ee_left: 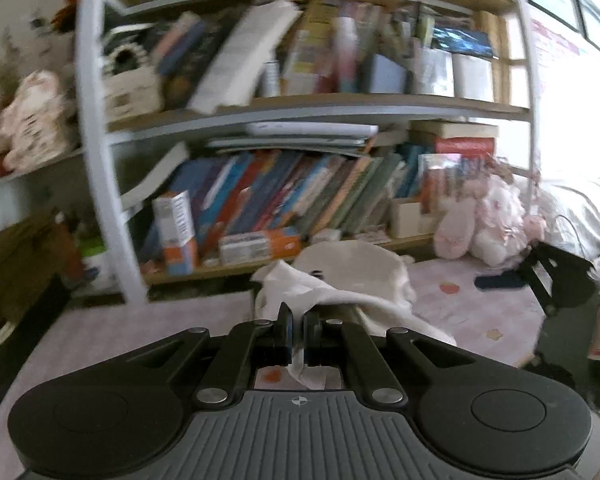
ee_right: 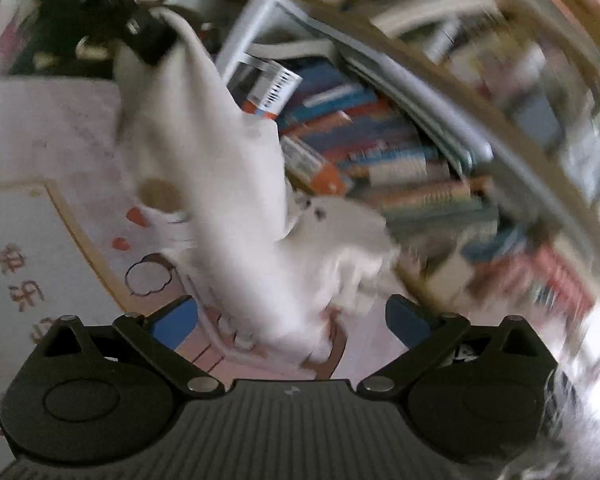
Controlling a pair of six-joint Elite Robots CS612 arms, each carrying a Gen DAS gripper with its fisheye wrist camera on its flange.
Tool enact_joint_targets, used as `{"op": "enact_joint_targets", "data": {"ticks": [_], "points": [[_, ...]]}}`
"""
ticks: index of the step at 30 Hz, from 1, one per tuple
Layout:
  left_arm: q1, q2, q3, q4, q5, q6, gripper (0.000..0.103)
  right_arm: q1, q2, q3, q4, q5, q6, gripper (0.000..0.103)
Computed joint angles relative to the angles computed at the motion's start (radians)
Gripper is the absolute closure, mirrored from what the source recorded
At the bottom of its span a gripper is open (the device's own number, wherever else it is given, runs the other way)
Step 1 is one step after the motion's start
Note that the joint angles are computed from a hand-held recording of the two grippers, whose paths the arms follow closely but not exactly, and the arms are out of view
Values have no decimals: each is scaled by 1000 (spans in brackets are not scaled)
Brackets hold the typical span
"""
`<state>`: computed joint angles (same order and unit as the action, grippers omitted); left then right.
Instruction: Fold clothes
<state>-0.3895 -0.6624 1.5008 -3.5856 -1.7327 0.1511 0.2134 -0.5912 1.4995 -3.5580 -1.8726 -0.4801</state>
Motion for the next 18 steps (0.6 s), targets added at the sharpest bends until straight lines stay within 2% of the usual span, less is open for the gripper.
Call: {"op": "enact_joint_targets", "data": {"ticks": [3,5,10,12,13,14,16,18], "points": [[21,-10,19,-11,-7,-36,99,8,24,-48,22,13,-87,8],[34,-14,26,-25,-10,-52,99,13,35,-72,67,26,-122,22],[68,-19,29,-49,0,-124,99,39,73,-129,112,-12,-162,48],[81,-19,28,-55,14,-156,99,42,74,-136,126,-1,-151,68],[86,-18,26,-55,26,-164,99,42,72,-137,131,14,-142,93],[90,-16,25,-54,36,-169,99,39,63,-132,137,45,-121,99],[102,-12,16,-54,38,-197,99,32,48,-134,117,72,-62,100],[112,-8,5,-58,23,-231,99,25,31,-134,41,59,-3,100]]}}
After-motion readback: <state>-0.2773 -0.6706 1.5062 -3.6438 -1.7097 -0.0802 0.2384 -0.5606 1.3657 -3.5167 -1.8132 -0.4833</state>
